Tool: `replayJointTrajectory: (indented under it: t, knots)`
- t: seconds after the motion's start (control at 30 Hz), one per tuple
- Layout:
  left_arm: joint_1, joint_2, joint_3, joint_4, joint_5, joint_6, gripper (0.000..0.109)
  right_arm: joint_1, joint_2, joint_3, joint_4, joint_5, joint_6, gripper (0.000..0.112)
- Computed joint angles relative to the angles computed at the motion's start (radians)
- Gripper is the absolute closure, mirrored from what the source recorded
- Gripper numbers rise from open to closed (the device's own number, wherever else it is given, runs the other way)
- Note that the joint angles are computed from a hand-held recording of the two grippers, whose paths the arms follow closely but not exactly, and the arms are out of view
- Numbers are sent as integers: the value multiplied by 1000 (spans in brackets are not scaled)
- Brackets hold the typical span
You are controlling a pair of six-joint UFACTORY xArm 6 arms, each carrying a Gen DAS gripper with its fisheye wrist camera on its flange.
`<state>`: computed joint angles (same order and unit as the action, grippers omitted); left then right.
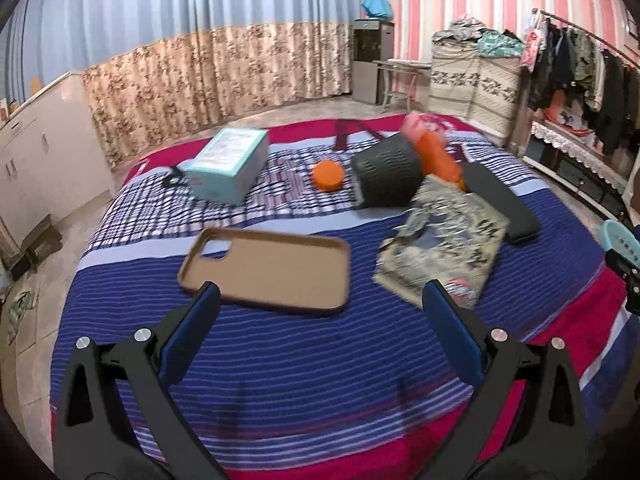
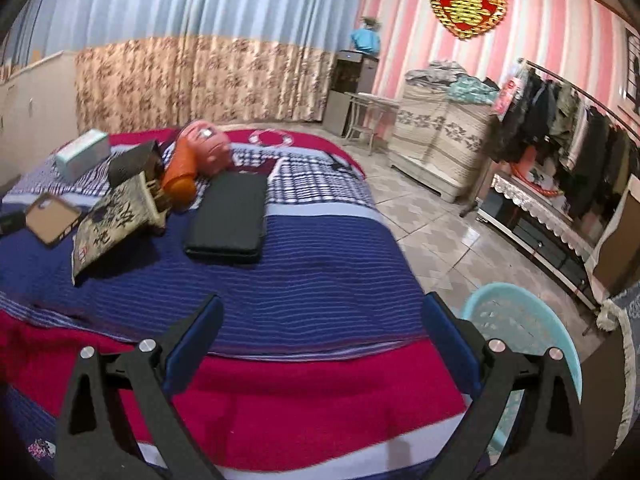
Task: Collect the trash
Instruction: 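Move both tools back over the bed toward the remaining items, then grasp the printed snack bag with the right tool while the left tool grasps crumpled brown paper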
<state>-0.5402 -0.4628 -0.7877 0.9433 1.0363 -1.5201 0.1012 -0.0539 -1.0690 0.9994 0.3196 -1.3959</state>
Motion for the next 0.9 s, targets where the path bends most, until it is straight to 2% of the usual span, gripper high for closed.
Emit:
replayJointTrajectory:
  t: [0.17,0.3,0.43,0.6,0.7,0.77,0.8,0.83,0.9]
  knots:
    - [33,-46,49,-12,9,-14,11,28,8,-22,-50,57,62,15]
    - [58,-84,84,-11,-1,-37,11,84,6,-27,-56,72,62,15]
    - [56,-98,107,22,36,-54,11,146,16,-25,-69,88,78,15]
    - [72,-114,128,1,29,-23,11,191,77,-70,-150,172,229,15]
    - [67,-106,119,-1,56,-1,11,211,117,-113,-146,220,294,17]
    - [68,-107,117,-2,54,15,11,215,143,-144,-152,258,332,31]
    - [69,-107,116,-5,52,20,11,215,161,-168,-157,298,346,56]
    - [73,-106,114,-13,45,26,11,215,175,-186,-169,331,359,76]
    - [76,-104,110,-20,36,29,11,212,174,-184,-154,348,346,81]
